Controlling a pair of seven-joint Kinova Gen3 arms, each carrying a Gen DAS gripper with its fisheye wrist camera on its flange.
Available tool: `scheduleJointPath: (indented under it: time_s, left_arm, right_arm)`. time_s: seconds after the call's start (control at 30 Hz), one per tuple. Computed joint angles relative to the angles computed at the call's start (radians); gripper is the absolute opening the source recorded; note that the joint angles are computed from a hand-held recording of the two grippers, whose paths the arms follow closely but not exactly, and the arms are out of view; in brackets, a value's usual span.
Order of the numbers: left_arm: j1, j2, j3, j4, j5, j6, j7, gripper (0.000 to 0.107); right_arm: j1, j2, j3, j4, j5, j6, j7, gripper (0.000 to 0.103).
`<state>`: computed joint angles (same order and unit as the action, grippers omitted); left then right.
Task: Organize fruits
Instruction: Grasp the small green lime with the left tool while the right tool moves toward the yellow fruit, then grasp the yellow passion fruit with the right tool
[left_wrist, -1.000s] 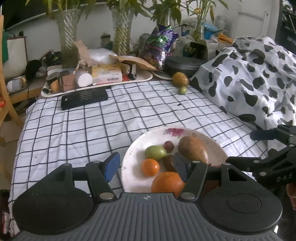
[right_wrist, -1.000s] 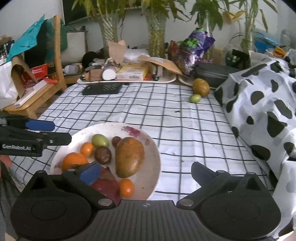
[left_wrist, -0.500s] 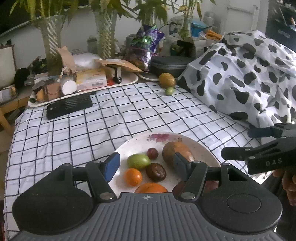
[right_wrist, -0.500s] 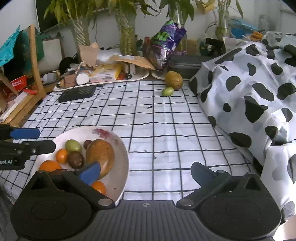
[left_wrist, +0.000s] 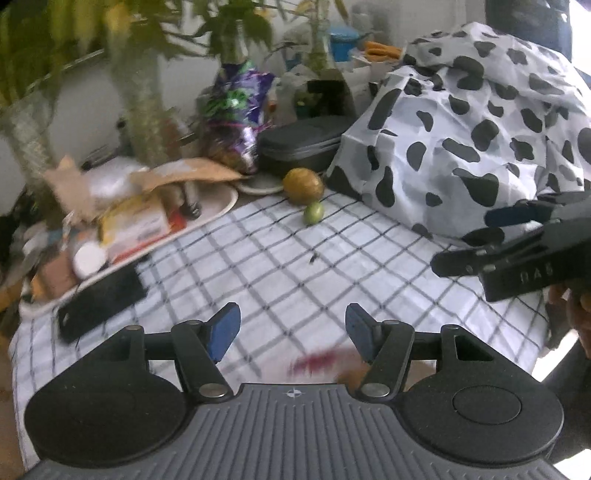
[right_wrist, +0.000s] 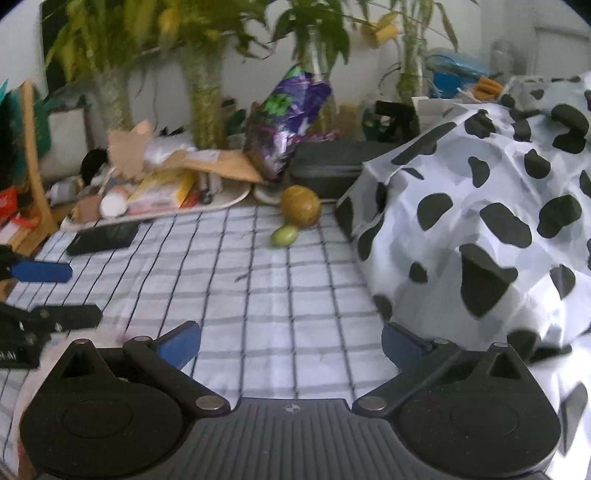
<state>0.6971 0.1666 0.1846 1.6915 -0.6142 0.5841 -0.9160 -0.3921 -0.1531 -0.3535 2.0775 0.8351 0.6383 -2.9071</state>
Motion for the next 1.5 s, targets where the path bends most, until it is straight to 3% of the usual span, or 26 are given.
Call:
scheduleJointPath:
  time_s: [0.43,0.6,0.7,0.93,1.07,1.1,1.43,1.5]
  left_arm:
    - [-0.032,0.272,-0.053,-0.261,0.161,-0.099,-0.327,0.058]
    - [-0.051,0.356,-0.057,-0.343,0.246,-0.119,-0.445,0.052]
    - [-0.059,0.397,-0.059,-0.381,0.29,-0.124,-0.51,0.043]
    - [-0.055,0.476,-0.084,-0.46,0.374,-0.135,-0.615,0.041]
    - [-0.079,0.509,-0.068,-0.49,0.427,-0.142,-0.662,0.034]
    - [-0.097,0.513,-0.051,-0.493,0.451,-0.144,-0.677,0.027]
    - [-0.141,0.471,-0.077,-0.435,0.525,-0.149,-0.707,0.026]
    - [-0.15,0.462,-0.083,-0.424,0.526,-0.151,-0.706,0.026]
  right_arm:
    - [0.078,0.174,0.199,-0.114,-0.034,-0.243,0.211,0.098]
    - [0.083,0.24,0.264,-0.167,-0.144,-0.304,0.346,0.092]
    - [0.091,0.27,0.294,-0.188,-0.215,-0.345,0.431,0.086]
    - [0.142,0.338,0.295,-0.245,-0.414,-0.406,0.652,0.078]
    - [0.133,0.37,0.312,-0.273,-0.477,-0.415,0.738,0.078]
    - [0.124,0.378,0.322,-0.278,-0.486,-0.417,0.754,0.078]
    - [-0.023,0.487,0.472,-0.36,-0.52,-0.436,0.835,0.077]
    - [-0.064,0.518,0.511,-0.385,-0.51,-0.426,0.832,0.072]
